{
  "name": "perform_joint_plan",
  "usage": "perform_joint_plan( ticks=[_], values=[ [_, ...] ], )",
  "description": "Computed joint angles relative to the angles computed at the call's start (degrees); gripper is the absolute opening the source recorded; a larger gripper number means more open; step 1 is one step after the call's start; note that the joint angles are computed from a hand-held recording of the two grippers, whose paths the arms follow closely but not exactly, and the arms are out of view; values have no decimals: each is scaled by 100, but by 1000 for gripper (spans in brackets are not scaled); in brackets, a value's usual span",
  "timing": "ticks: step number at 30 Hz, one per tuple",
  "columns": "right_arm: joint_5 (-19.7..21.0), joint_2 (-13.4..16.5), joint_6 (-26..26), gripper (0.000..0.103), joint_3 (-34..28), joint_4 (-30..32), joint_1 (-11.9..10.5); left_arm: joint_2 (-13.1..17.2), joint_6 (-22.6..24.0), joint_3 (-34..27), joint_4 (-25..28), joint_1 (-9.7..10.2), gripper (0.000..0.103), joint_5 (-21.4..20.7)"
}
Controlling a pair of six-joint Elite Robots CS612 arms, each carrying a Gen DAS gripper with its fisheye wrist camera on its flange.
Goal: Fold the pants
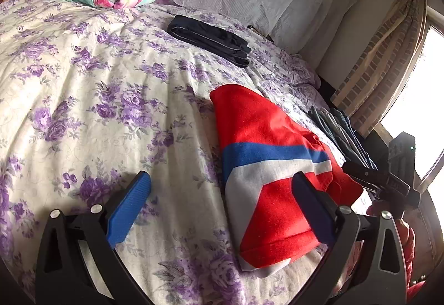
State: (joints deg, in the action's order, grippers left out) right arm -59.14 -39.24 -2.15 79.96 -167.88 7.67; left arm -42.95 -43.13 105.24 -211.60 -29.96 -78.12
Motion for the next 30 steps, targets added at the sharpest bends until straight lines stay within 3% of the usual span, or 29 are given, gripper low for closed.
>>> perform_joint_plan(
  ticks=[3, 7, 11, 14, 16, 19, 21, 24, 27, 30],
  values=[
    [768, 196, 240, 100, -241, 313, -105, 1, -3, -8, 44, 5, 99, -11],
    [1391, 507, -113, 100, -826, 1043, -124, -8, -6, -21, 152, 5, 99, 3],
    [2132, 752, -509, 100, -1440, 2168, -164, -12, -6, -25, 182, 2, 99, 4],
    [2292, 693, -1183, 95, -1422, 2674, -174, -20, 18, -27, 220, 14, 99, -39],
    [2315, 629, -1366, 82, -1239, 2512, -198, -24, 29, -27, 227, 22, 99, -79],
    [2438, 667, -985, 65, -1170, 2162, -257, -46, 23, -24, 274, 47, 99, -173],
    [2363, 676, -890, 61, -1152, 1971, -246, -104, 41, -13, 370, 73, 99, -273],
    [2223, 654, -918, 60, -1107, 1794, -219, -157, -125, 78, 7, 96, 98, -365],
    [2360, 685, -871, 61, -1135, 1835, -251, -147, -241, 78, -539, 158, 98, -805],
    [2364, 683, -859, 62, -1125, 1809, -252, -109, -201, -62, -630, 191, 98, -1181]
  ],
)
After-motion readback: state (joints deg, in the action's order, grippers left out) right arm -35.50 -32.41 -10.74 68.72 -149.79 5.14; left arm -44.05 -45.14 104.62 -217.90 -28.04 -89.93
